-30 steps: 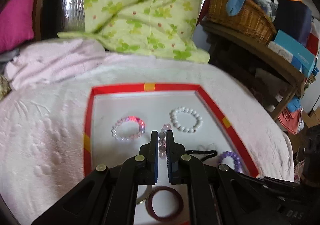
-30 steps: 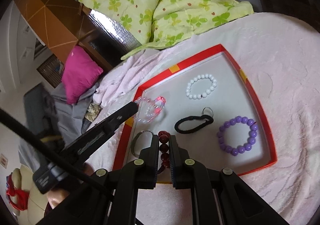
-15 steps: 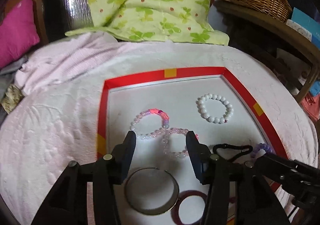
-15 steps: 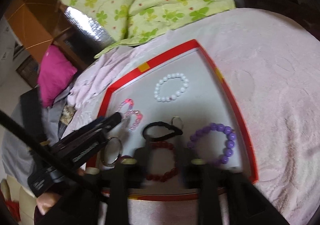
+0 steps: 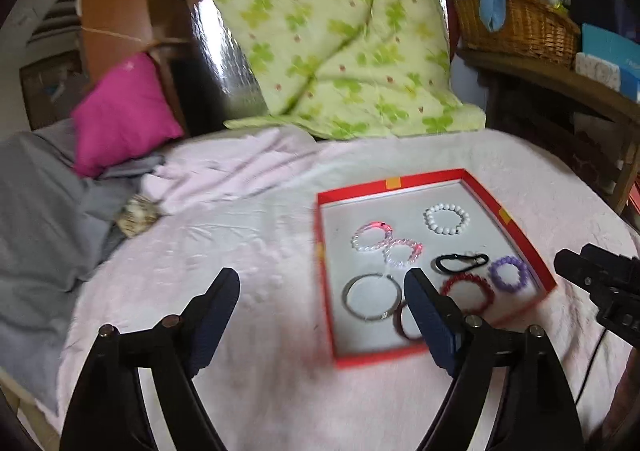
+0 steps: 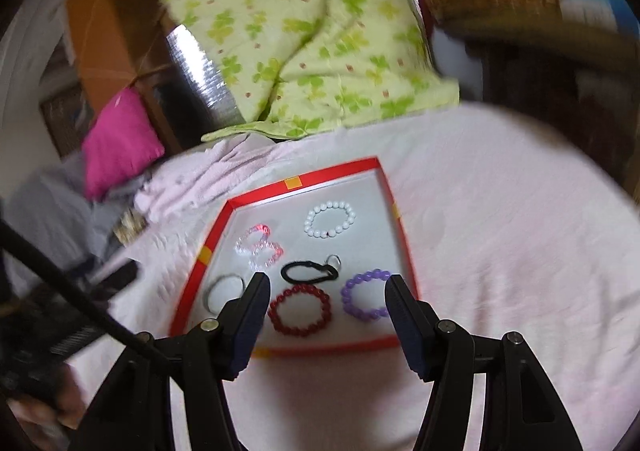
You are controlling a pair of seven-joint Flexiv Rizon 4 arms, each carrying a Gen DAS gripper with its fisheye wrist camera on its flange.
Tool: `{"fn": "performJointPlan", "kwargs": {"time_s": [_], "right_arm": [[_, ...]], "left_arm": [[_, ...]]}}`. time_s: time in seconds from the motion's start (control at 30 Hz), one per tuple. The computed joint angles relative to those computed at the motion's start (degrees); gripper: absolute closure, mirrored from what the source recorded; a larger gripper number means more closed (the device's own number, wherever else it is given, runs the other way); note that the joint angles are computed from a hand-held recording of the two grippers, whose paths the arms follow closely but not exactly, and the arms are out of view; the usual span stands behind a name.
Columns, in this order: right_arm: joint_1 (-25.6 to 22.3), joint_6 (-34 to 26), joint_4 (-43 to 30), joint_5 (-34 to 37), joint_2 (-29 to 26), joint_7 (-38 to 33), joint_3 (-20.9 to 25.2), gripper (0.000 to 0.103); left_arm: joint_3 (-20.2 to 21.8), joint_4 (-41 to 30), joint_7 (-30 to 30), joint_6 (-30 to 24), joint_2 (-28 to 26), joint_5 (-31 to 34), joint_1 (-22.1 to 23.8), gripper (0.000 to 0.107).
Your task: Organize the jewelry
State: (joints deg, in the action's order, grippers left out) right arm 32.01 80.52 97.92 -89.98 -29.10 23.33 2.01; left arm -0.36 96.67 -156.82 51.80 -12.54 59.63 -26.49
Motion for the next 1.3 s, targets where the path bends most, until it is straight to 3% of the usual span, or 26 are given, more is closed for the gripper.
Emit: {"fn": "performJointPlan", "kwargs": {"time_s": [0.1,0.3,0.67,0.73,0.97,1.3], "right_arm": [[0.38,-1.05,3.46,0.48,3.19,-0.83,1.49,0.039],[4.0,-10.87,10.31,9.72,10.56,-13.93,5.39,0.039],[4.27,-16.06,16.0,12.89,19.19,-16.34,9.8,0.038],[4.36,-17.52,16.42,12.97,20.3,-16.23,10.53,0.038],[4.03,-18.97,17.2,12.6,22.24,-15.77,12.07,0.036],[3.91,-18.83,17.77,14.88,21.18,-15.89,12.11,0.036]], "left_arm": [[-1.04,2.68,-0.63,-5.05,4.24,1.21,-2.12,0.022],[-6.26,7.32,-2.65,-12.19,11.96,2.55,-2.27,0.022],[-16.43,12.77,-6.91,-22.87,23.48,2.15,1.09,0.02],[-17.82,13.31,-6.76,-23.83,24.72,1.49,1.68,0.01],[-20.51,15.27,-7.89,-23.01,27.62,-0.59,3.49,0.007],[-23.21,15.5,-9.33,-23.99,27.37,-0.36,4.99,0.006]]}}
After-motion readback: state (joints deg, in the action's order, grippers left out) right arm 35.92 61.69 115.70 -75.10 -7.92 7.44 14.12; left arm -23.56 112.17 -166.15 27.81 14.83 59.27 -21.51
